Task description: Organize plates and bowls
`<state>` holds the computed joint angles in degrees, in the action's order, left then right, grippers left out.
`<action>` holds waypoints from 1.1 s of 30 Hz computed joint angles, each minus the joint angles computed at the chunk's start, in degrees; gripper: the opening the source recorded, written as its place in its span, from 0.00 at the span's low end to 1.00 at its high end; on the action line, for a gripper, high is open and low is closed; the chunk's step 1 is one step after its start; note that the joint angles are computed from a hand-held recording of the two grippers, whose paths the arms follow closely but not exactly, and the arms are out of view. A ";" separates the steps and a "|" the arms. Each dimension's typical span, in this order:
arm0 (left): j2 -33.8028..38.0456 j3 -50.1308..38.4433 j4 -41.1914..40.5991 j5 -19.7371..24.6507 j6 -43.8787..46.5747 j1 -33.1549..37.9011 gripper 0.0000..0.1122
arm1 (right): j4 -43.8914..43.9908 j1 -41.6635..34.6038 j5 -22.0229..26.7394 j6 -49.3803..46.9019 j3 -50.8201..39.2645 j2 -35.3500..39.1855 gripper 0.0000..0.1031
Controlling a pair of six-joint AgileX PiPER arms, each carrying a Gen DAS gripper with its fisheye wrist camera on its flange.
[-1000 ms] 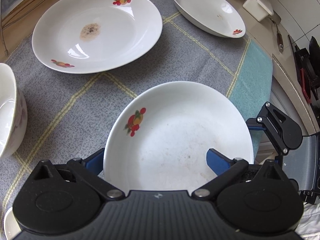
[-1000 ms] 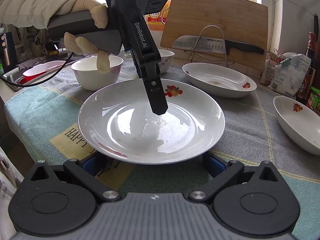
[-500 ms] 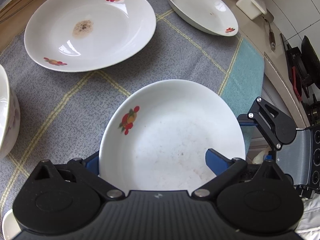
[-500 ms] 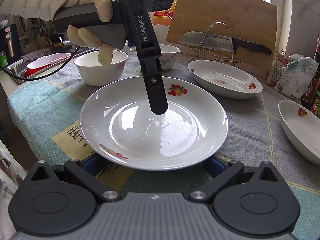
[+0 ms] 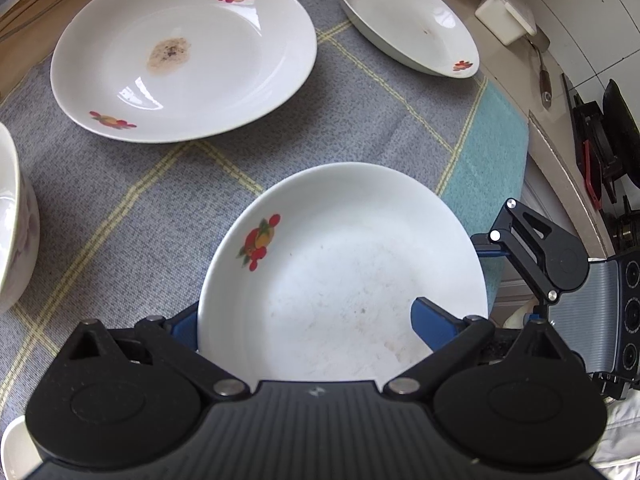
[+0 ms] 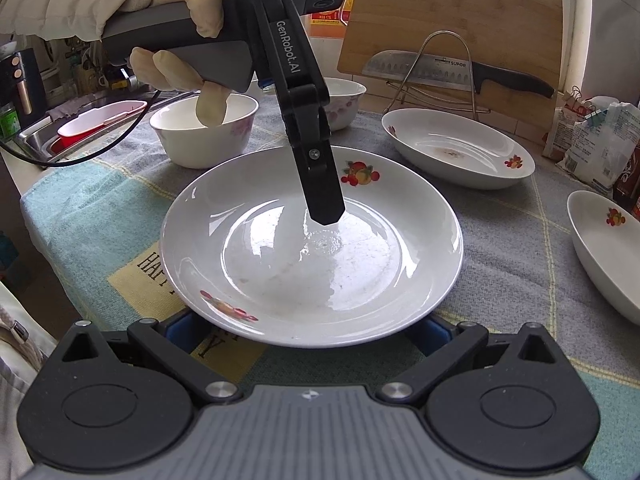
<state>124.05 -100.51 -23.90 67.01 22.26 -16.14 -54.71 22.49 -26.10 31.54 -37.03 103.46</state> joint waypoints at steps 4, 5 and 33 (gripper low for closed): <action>-0.18 0.15 0.19 -0.14 -0.19 -0.08 0.89 | -2.43 -0.13 0.52 2.19 -0.67 0.06 1.00; -0.21 0.18 0.22 -0.19 -0.26 -0.10 0.89 | -3.06 -0.09 0.75 2.85 -0.84 0.03 1.00; -0.10 -3.98 0.76 -0.66 -5.85 -2.61 0.89 | -31.55 -7.51 -2.05 23.56 -6.23 -1.45 1.00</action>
